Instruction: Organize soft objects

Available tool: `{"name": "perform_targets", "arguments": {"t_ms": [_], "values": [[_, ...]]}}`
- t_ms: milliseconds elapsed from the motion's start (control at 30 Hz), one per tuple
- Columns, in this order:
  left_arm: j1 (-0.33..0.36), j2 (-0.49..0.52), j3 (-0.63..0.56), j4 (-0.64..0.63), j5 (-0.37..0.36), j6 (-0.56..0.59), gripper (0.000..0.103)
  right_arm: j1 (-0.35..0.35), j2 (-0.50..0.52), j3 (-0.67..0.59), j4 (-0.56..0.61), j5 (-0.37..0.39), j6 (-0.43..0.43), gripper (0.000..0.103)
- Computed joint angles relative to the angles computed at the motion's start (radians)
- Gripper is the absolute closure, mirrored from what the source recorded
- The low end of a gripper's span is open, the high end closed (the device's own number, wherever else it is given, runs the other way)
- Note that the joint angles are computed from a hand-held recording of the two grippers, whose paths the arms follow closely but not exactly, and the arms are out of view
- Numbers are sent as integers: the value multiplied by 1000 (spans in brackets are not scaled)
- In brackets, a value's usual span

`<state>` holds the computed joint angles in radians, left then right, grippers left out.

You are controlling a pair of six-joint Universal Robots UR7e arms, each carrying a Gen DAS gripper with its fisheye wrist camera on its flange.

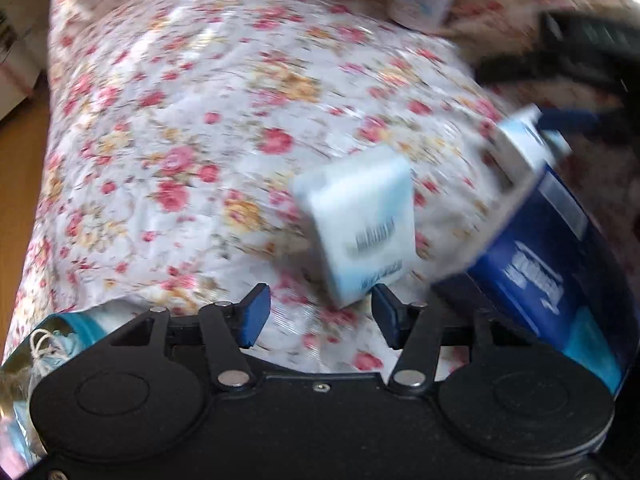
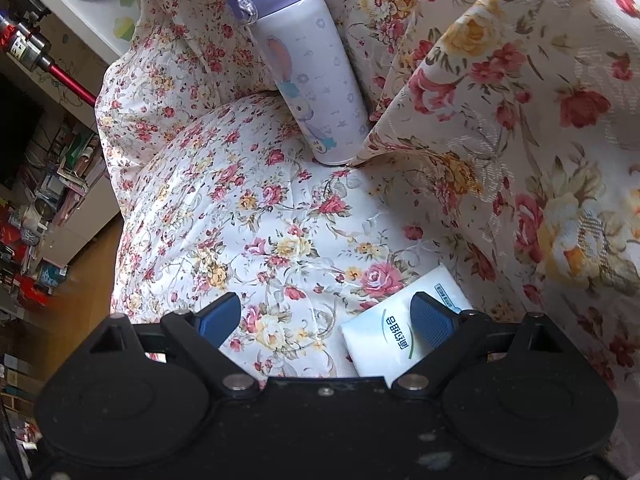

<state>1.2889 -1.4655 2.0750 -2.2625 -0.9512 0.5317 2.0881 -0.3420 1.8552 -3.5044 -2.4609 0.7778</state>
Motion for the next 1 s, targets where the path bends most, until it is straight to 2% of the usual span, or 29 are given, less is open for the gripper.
{"name": "perform_targets", "arguments": {"t_ms": [133, 267, 333, 433, 533, 667, 800, 1000], "values": [[4, 9, -10, -50, 14, -37, 45, 1, 3, -8, 13, -9, -4, 10], [4, 16, -16, -74, -13, -43, 28, 2, 3, -7, 7, -13, -4, 10], [-6, 12, -10, -88, -17, -57, 28, 2, 1, -3, -1, -18, -1, 10], [-19, 20, -15, -90, -21, -101, 22, 1, -8, 17, -27, -4, 10, 10], [-18, 20, -25, -86, -36, -149, 22, 4, -16, 27, 0, -8, 45, 10], [-23, 13, -13, -102, -16, -175, 22, 17, -18, 7, 122, -54, 90, 11], [-32, 4, 10, -138, 34, -153, 22, 23, -20, -26, 273, -87, 119, 10], [-31, -17, 12, -147, 55, -140, 21, 37, -32, -48, 457, -121, 187, 11]]}}
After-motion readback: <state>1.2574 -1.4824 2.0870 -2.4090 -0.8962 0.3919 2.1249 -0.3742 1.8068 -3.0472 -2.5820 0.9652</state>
